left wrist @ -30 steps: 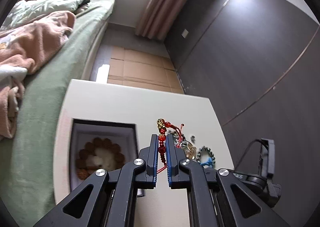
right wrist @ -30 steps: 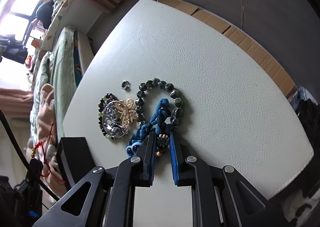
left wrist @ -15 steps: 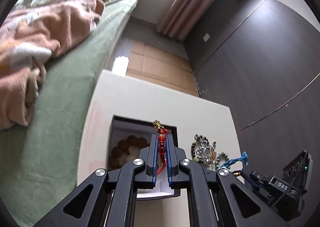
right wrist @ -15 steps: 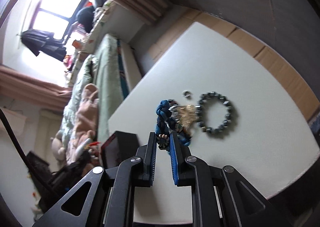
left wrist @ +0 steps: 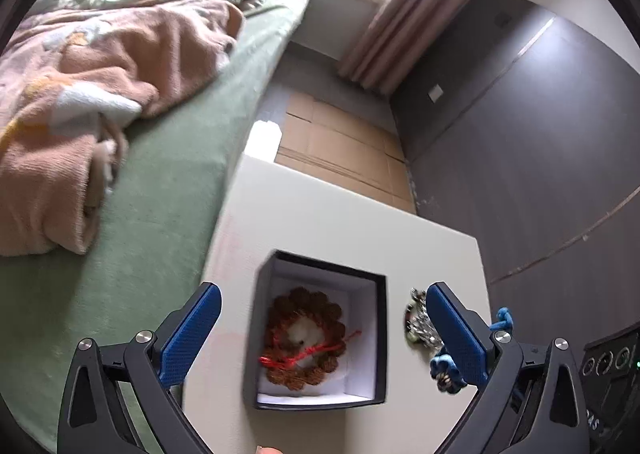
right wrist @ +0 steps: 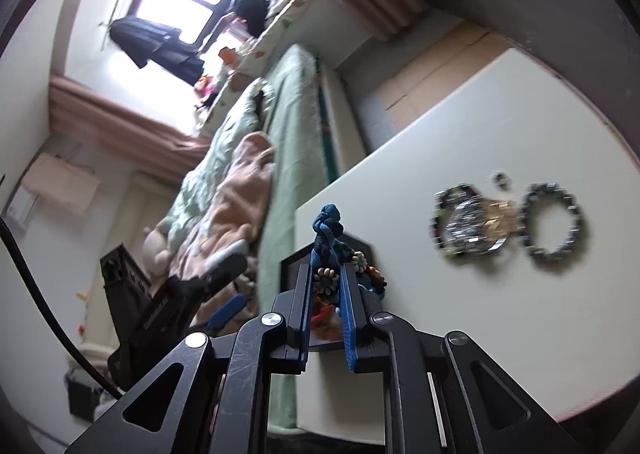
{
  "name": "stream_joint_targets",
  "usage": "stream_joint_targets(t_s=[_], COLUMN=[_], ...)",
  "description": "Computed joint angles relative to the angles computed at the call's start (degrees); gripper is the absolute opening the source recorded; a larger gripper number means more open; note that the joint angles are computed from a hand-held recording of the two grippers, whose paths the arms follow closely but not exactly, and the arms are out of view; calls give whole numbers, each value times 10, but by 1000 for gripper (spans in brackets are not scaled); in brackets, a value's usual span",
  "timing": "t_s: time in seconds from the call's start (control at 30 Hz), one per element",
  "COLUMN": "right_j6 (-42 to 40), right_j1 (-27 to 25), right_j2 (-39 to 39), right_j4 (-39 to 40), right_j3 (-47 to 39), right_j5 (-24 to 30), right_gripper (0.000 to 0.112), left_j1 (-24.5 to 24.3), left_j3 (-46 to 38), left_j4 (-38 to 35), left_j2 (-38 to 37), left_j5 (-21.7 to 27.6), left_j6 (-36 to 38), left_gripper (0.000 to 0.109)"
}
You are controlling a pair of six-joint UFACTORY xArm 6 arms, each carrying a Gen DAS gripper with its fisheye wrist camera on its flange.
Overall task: Organize jewelry
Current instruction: 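Drop the red bracelet into the box with the left gripper while the right gripper drops the blue bracelet in, then grasp the dark grey bead bracelet with the right gripper while the left gripper grasps the silver pendant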
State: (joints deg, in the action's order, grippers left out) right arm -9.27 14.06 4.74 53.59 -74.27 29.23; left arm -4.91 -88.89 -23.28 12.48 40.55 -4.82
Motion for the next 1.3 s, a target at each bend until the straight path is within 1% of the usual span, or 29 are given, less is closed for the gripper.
stream_joint_targets(t_s=[0.2,0.3,0.4,0.47,0.5,0.53,0.57,0.67,0.73,0.87,0.93,0.97,1.03,1.17,1.3], right_j6=[-33,-21,-8,5,14,17,15,2,11,70,93,104,117,135,153], right_j1=[22,29,32,30,28,29,28,18,12,-5,-19,-25,-37,-61,-77], right_j2=[36,61,90,117,122,120,112,84,60,8,-17,-26,-33,-42,-46], right_j4=[35,21,25,10,4,5,9,22,15,-49,-76,-94,-123,-143,-148], right_j3=[-39,-64,-94,-126,-131,-126,-113,-84,-56,5,33,43,48,58,66], right_j5=[13,21,49,96,107,101,86,69,38,-28,-50,-58,-56,-46,-38], right_gripper=[15,15,17,36,50,53,53,55,58,59,59,59,59,59,59], left_j1=[12,18,21,23,23,24,23,16,9,-7,-19,-26,-36,-46,-64], left_j3=[0,6,9,11,13,14,15,22,23,20,18,17,16,9,5], left_j4=[39,45,47,46,41,35,28,17,6,-9,1,20,57,13,29], left_j2=[-2,-4,-4,-4,-6,-6,-7,-11,-12,-12,-13,-13,-11,-4,-2], left_j5=[-8,-13,-17,-20,-22,-23,-27,-40,-45,-42,-43,-45,-48,-35,-38], left_j6=[-38,-47,-56,-61,-60,-55,-49,-31,-13,16,30,30,27,66,73], left_gripper=[102,102,102,102,102,102,102,103,103,103,103,103,103,103,103])
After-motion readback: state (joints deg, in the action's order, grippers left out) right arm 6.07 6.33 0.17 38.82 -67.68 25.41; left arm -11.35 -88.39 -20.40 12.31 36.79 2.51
